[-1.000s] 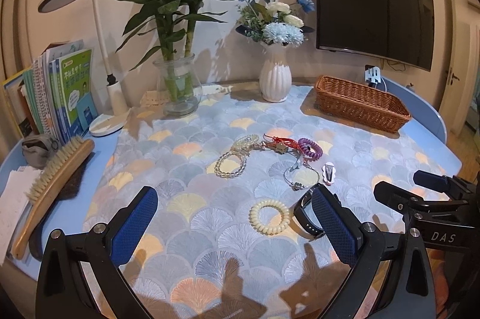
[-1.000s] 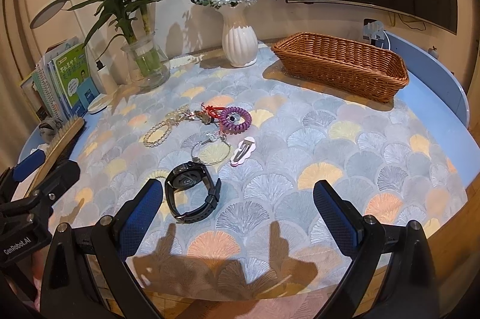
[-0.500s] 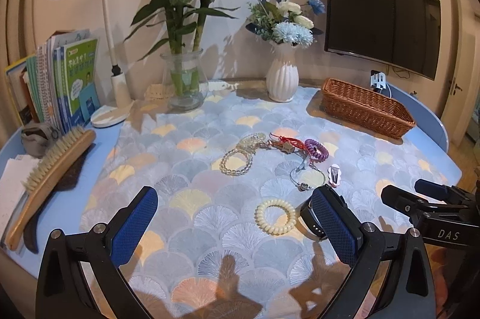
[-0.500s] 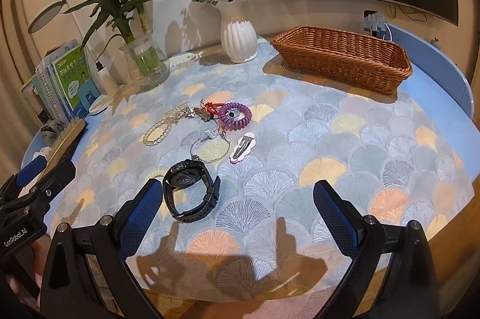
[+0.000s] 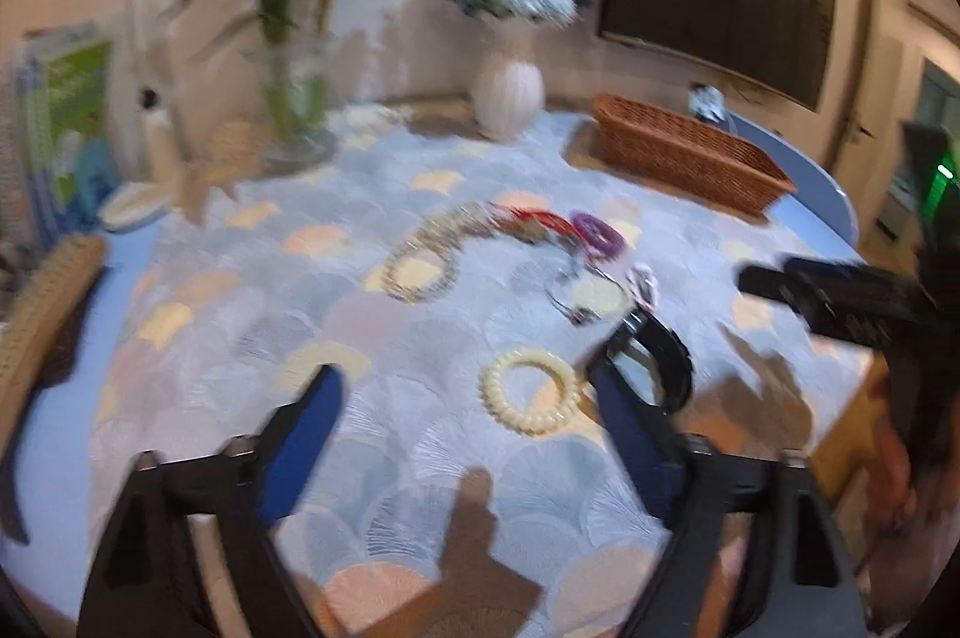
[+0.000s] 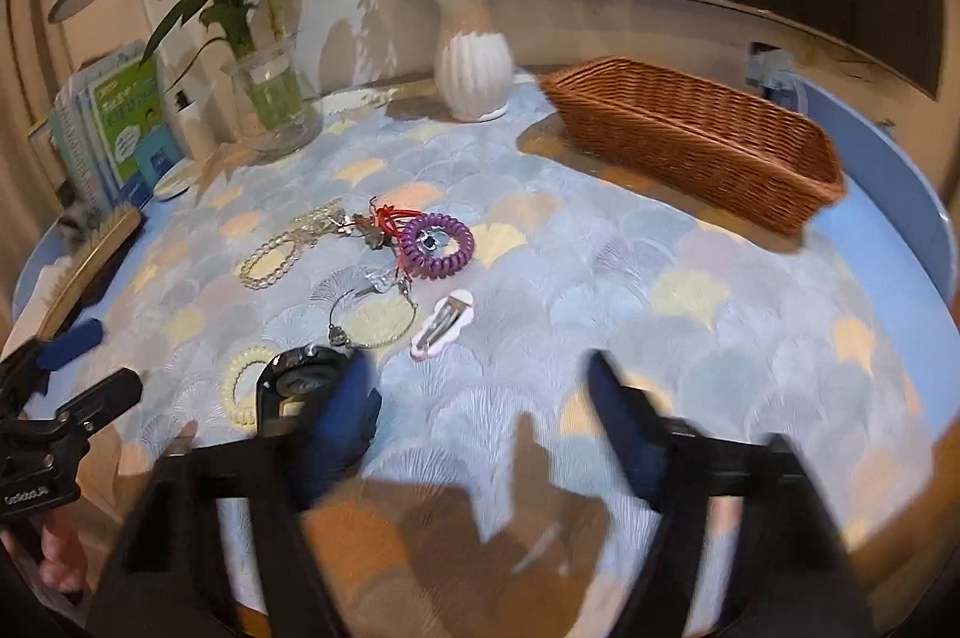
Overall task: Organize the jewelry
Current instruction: 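Grasp the clear bead bracelet with the left tool while the right grasps the purple coil hair tie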
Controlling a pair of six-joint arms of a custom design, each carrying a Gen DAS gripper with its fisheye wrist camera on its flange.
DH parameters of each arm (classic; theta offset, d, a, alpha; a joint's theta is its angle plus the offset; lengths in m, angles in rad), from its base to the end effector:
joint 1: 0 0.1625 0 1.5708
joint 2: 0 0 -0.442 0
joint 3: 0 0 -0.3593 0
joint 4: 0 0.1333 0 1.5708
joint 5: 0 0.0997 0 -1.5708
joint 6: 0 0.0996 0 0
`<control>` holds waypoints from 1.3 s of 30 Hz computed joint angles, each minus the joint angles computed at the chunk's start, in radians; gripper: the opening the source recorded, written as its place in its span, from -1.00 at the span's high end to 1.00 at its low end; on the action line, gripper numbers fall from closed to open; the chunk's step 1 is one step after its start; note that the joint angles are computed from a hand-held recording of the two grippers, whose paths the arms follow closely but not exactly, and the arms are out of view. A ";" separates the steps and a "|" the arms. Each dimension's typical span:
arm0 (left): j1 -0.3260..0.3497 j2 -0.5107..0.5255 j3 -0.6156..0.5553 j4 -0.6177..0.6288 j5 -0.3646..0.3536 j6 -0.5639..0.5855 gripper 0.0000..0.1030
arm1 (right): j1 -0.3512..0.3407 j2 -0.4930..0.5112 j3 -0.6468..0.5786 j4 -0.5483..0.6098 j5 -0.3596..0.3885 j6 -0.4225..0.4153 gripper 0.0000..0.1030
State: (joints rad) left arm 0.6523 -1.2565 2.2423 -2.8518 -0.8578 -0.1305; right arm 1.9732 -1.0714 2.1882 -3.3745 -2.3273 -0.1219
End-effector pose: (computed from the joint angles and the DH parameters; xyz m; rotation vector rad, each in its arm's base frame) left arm -0.2390 -0.4323 0.2402 0.8487 2.4093 -0.8039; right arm 0.2525 -0.4275 0.2348 0.2831 -2.3283 0.9513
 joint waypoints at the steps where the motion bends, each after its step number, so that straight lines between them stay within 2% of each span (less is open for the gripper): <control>1: 0.014 0.006 -0.014 0.013 -0.023 0.001 -0.37 | -0.021 -0.018 -0.009 0.051 0.045 0.014 -0.19; 3: 0.054 0.024 -0.053 0.043 -0.064 -0.002 -0.28 | -0.071 -0.039 -0.043 0.134 0.135 0.024 -0.09; 4: 0.068 0.032 -0.070 0.060 -0.073 -0.005 -0.23 | -0.081 -0.033 -0.064 0.156 0.141 0.020 -0.01; 6: 0.099 0.055 -0.110 0.095 -0.087 -0.009 -0.11 | -0.102 -0.010 -0.130 0.224 0.147 -0.010 0.02; 8: 0.113 0.072 -0.141 0.118 -0.079 -0.011 -0.11 | -0.114 0.017 -0.192 0.290 0.160 -0.034 0.09; 10: 0.133 0.099 -0.196 0.158 -0.072 -0.012 -0.11 | -0.113 0.061 -0.259 0.329 0.122 -0.069 0.12; 12: 0.146 0.132 -0.255 0.211 -0.023 -0.009 -0.11 | -0.120 0.093 -0.310 0.364 0.113 -0.079 0.12; 14: 0.163 0.159 -0.303 0.243 -0.004 -0.005 -0.11 | -0.122 0.117 -0.341 0.374 0.099 -0.093 0.14; 17: 0.199 0.205 -0.380 0.270 -0.024 0.002 -0.09 | -0.126 0.152 -0.374 0.370 0.068 -0.126 0.25; 20: 0.217 0.256 -0.428 0.268 -0.023 0.027 0.02 | -0.138 0.167 -0.393 0.388 0.073 -0.137 0.37; 22: 0.223 0.286 -0.447 0.270 -0.016 0.038 0.11 | -0.141 0.181 -0.400 0.376 0.063 -0.161 0.39; 25: 0.229 0.322 -0.461 0.285 -0.005 0.039 0.30 | -0.140 0.207 -0.405 0.353 0.035 -0.197 0.41; 27: 0.218 0.333 -0.445 0.241 0.024 0.066 0.42 | -0.134 0.226 -0.399 0.294 0.017 -0.255 0.48; 28: 0.216 0.334 -0.442 0.230 0.027 0.073 0.51 | -0.131 0.231 -0.397 0.281 0.010 -0.271 0.58; 29: 0.215 0.334 -0.440 0.226 0.026 0.079 0.80 | -0.128 0.235 -0.395 0.273 0.008 -0.285 0.75; 30: 0.215 0.332 -0.437 0.221 0.023 0.084 0.86 | -0.122 0.239 -0.393 0.267 0.002 -0.300 0.75; 33: 0.219 0.324 -0.430 0.212 0.006 0.088 0.86 | -0.113 0.247 -0.385 0.243 -0.021 -0.319 0.75; 37: 0.214 0.297 -0.406 0.175 -0.028 0.098 0.86 | -0.118 0.195 -0.355 0.285 0.042 -0.258 0.76; 39: 0.201 0.276 -0.383 0.142 -0.034 0.113 0.86 | -0.111 0.176 -0.342 0.279 0.046 -0.249 0.76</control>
State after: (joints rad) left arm 0.8530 -0.9803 1.8592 -2.7095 -0.8916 -0.0177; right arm 1.8623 -0.8959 1.8462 -3.0956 -2.2813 -0.3714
